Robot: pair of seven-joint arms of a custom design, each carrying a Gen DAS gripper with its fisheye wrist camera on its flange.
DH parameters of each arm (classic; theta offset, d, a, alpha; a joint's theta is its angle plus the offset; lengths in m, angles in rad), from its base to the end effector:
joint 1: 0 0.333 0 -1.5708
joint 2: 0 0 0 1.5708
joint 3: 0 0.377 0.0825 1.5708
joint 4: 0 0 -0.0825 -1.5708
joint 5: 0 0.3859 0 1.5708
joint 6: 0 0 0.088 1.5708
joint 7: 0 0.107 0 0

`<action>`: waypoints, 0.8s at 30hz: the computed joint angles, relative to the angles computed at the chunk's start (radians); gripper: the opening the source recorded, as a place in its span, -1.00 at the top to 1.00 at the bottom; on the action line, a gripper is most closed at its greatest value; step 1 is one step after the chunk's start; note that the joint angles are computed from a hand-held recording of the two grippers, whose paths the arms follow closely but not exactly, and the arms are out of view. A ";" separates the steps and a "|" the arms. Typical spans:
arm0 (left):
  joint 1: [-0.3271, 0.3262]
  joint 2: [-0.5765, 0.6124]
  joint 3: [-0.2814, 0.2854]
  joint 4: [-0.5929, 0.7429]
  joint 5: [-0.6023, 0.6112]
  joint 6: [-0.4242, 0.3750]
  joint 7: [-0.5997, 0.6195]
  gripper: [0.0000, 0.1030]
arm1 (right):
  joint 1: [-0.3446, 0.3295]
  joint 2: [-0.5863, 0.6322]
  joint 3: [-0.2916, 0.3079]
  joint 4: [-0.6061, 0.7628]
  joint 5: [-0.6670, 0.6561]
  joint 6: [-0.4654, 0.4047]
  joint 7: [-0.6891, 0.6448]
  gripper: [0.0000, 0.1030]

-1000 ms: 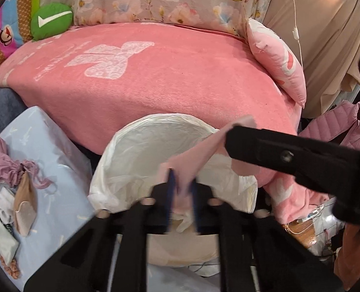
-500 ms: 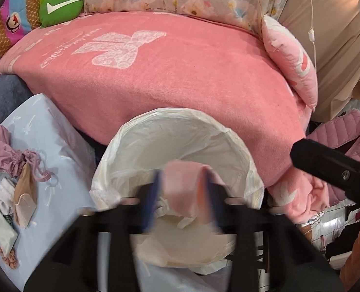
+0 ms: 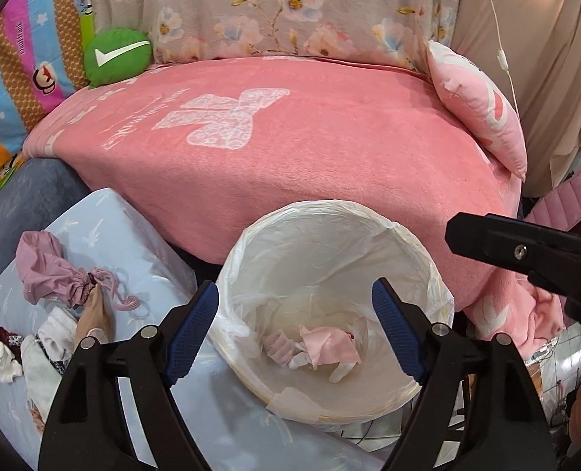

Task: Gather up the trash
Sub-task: 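Withdraw both grippers from the bin toward the items on the table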

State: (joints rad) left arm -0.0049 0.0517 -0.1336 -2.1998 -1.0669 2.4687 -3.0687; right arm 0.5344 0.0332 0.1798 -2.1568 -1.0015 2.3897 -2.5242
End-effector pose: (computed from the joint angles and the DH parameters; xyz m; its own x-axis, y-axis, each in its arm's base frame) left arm 0.5569 -0.0749 0.4403 -0.8422 -0.5365 0.0531 -0.4194 0.5902 -0.6898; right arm 0.4337 0.3651 0.4664 -0.5744 -0.7460 -0.3369 -0.4811 0.6407 -0.5984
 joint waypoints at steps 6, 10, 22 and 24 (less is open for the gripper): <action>0.014 0.017 0.008 0.020 -0.011 0.034 -0.037 -0.49 | 0.019 0.041 0.002 0.057 0.015 -0.048 -0.051 0.01; 0.028 0.034 0.011 0.035 -0.006 0.071 -0.064 -0.49 | 0.037 0.075 -0.004 0.102 0.022 -0.075 -0.087 0.01; 0.099 0.107 0.021 0.089 0.034 0.181 -0.164 -0.49 | 0.111 0.247 -0.041 0.272 0.065 -0.086 -0.216 0.01; 0.114 0.123 0.023 0.100 0.052 0.197 -0.189 -0.49 | 0.123 0.280 -0.052 0.302 0.076 -0.070 -0.238 0.01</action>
